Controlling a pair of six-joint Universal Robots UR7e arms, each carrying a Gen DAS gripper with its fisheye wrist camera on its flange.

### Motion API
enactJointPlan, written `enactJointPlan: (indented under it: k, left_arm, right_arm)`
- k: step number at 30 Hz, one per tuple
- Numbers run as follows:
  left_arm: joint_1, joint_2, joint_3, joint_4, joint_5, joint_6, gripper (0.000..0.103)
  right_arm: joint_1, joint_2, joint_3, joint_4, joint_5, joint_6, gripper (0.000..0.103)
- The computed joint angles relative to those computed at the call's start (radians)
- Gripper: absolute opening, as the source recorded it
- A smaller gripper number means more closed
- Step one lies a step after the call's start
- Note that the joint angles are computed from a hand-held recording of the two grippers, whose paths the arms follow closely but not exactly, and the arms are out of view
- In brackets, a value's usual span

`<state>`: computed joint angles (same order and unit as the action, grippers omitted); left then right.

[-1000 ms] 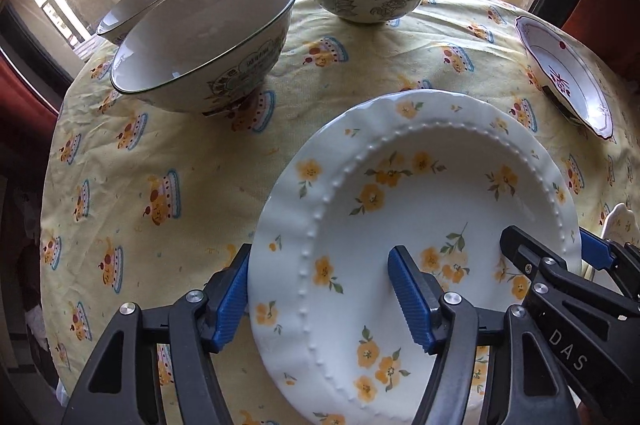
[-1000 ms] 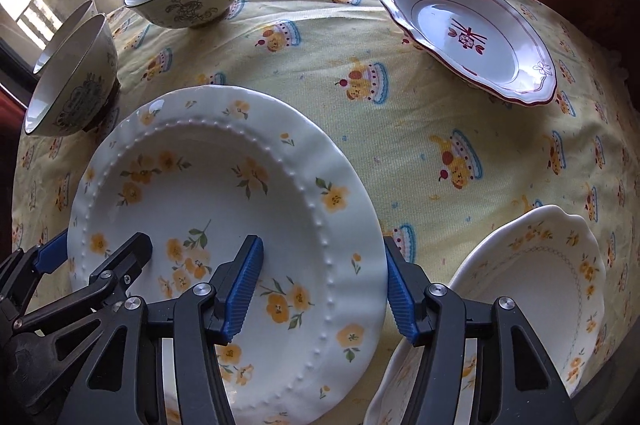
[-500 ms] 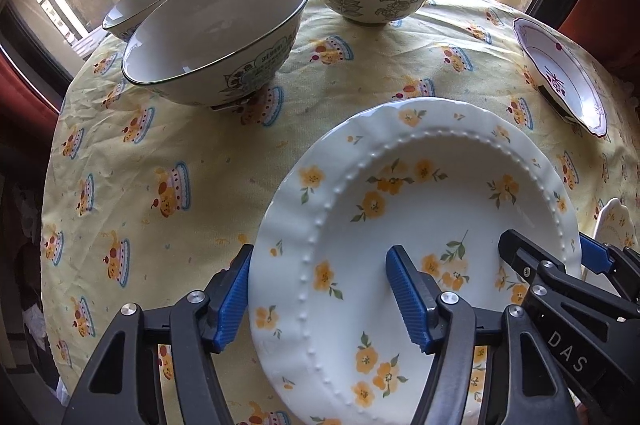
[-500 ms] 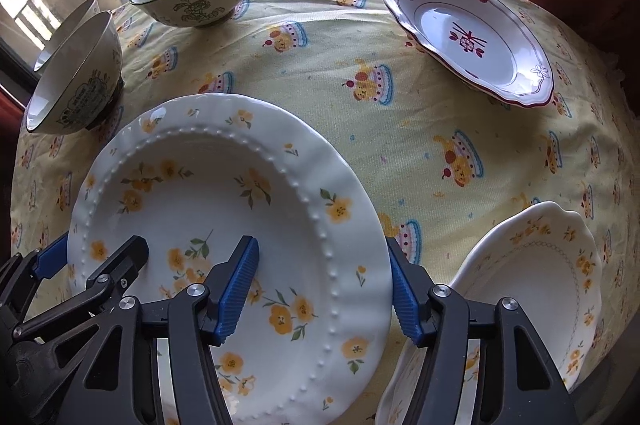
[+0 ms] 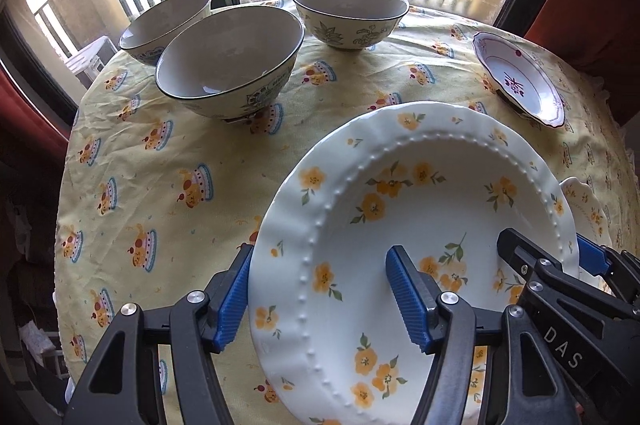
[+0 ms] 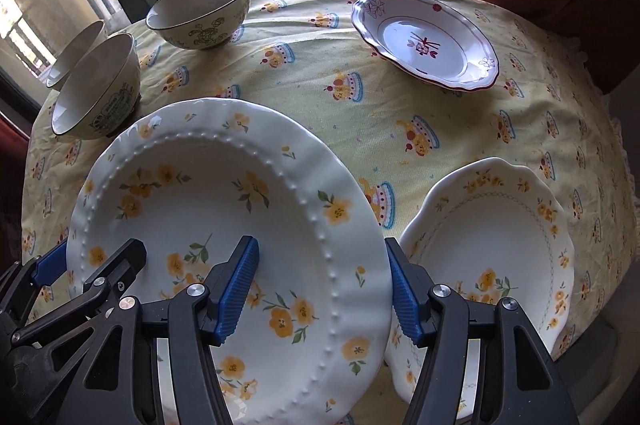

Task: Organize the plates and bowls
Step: 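Carry the beaded-rim plate over the yellow-flower plate and lower it on top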

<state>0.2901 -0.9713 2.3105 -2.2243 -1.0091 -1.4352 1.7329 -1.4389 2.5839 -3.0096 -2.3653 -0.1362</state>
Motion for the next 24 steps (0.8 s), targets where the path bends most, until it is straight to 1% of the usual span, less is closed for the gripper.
enactJointPlan:
  k: [2, 5, 7, 11, 13, 17, 24]
  left_arm:
    - [-0.009, 0.003, -0.004, -0.001, -0.008, 0.003, 0.066]
    - [-0.034, 0.016, -0.016, 0.012, -0.012, -0.021, 0.066]
    - [-0.045, 0.029, -0.028, 0.018, -0.017, -0.048, 0.066]
    - [-0.069, 0.068, -0.060, 0.029, -0.028, -0.091, 0.066]
    - [-0.076, 0.097, -0.087, 0.043, -0.033, -0.115, 0.066]
    - [-0.096, 0.149, -0.143, 0.059, -0.038, -0.170, 0.066]
    - [-0.116, 0.254, -0.250, 0.072, -0.036, -0.206, 0.066]
  right_arm:
    - [0.003, -0.022, 0.008, 0.010, 0.001, 0.008, 0.066]
    - [-0.016, -0.076, 0.018, 0.052, 0.021, 0.020, 0.066]
    - [-0.027, -0.105, 0.024, 0.066, 0.030, 0.005, 0.066]
    - [-0.053, -0.179, 0.036, 0.085, 0.050, -0.071, 0.066]
    - [-0.078, -0.221, 0.039, 0.101, 0.068, -0.104, 0.066]
    - [-0.146, -0.305, 0.027, 0.182, 0.101, -0.188, 0.066]
    - [-0.268, -0.430, -0.001, 0.250, 0.155, -0.352, 0.066]
